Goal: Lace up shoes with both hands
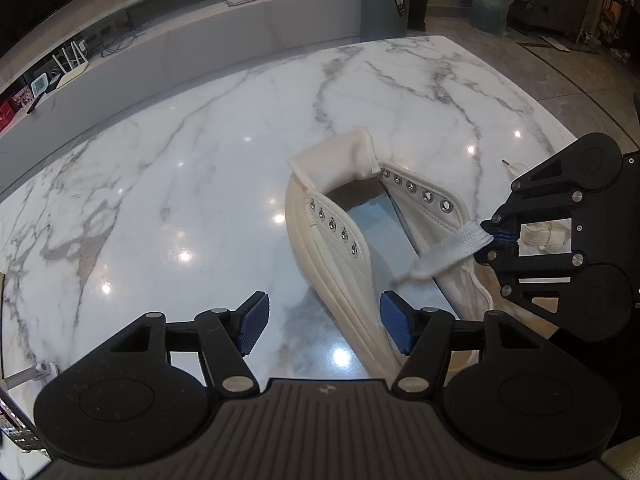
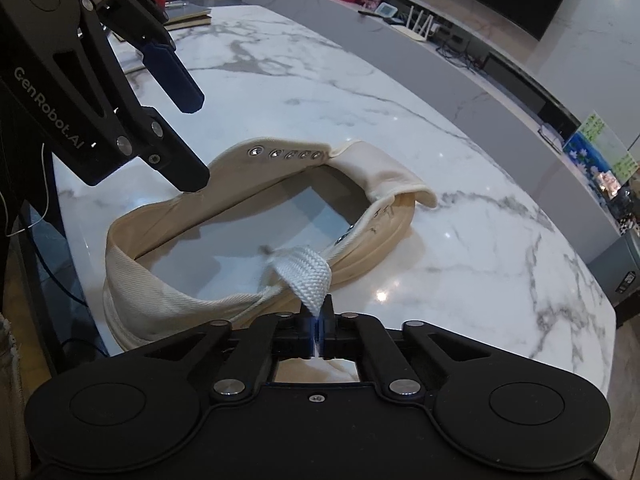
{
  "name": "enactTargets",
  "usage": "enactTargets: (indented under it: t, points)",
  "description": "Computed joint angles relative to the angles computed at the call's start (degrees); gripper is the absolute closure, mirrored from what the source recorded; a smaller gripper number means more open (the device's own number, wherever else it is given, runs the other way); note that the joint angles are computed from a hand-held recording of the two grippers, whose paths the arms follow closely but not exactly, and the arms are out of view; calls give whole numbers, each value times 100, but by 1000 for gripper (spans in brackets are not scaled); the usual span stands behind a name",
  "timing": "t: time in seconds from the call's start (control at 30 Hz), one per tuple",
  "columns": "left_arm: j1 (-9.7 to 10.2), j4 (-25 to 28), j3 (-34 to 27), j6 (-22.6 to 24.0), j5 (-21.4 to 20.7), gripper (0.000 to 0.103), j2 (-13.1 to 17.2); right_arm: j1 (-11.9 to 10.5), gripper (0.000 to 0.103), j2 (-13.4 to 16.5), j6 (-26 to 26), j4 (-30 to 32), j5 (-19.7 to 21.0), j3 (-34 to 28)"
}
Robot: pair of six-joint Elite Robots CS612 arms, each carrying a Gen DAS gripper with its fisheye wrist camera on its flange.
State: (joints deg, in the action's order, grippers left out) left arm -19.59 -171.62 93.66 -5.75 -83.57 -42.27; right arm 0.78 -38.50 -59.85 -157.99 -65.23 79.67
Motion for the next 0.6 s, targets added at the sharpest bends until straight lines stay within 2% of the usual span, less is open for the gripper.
enactTargets:
  t: [0.1,0.3,0.43,0.6]
  points:
    - [3,-20,3,-5,2,43,2,-8,103,-27,-35,-19,-102,21]
    - [13,-96,21,-36,-35,43,-8,-50,103,-28,192,-171,-574,12]
    - [22,-174,21,-53,-49,43,-20,-52,103,11,371,-228,-1254,-63]
    - [22,-153,-2,-55,-16,43,-19,-41,102,4,214,77,-1687,-159]
